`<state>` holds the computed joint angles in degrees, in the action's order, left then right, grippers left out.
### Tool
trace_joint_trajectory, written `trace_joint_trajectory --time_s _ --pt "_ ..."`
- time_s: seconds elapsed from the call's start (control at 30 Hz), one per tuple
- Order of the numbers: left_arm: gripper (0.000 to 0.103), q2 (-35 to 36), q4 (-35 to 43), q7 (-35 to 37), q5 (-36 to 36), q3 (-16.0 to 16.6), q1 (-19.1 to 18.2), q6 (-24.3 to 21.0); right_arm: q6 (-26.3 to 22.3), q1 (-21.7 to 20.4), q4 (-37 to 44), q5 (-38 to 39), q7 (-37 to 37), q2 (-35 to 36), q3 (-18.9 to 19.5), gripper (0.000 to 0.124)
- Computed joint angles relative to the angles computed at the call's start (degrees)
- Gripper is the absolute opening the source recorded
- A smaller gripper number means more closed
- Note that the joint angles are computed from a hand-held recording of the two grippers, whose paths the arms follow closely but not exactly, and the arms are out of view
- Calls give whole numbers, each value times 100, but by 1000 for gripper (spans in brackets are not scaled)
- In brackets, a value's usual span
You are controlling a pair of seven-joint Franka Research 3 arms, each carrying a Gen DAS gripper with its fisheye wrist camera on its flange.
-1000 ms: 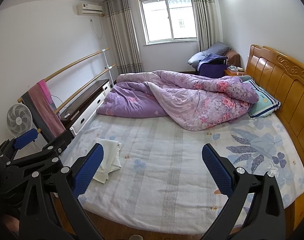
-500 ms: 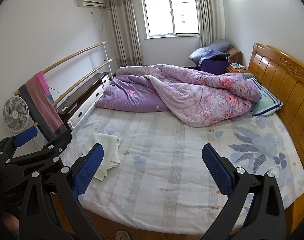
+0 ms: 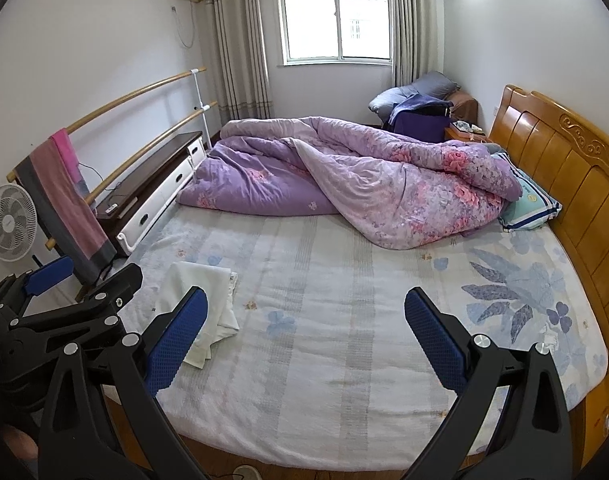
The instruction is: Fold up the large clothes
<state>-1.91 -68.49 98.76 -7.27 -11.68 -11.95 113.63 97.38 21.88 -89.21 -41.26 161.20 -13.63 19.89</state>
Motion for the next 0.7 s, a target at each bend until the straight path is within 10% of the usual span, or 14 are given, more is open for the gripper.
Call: trace_joint_trajectory --time_s 0.7 --pt "91 1848 1521 733 -536 154 1019 -386 -764 1400 3715 -524 -615 3563 -909 95"
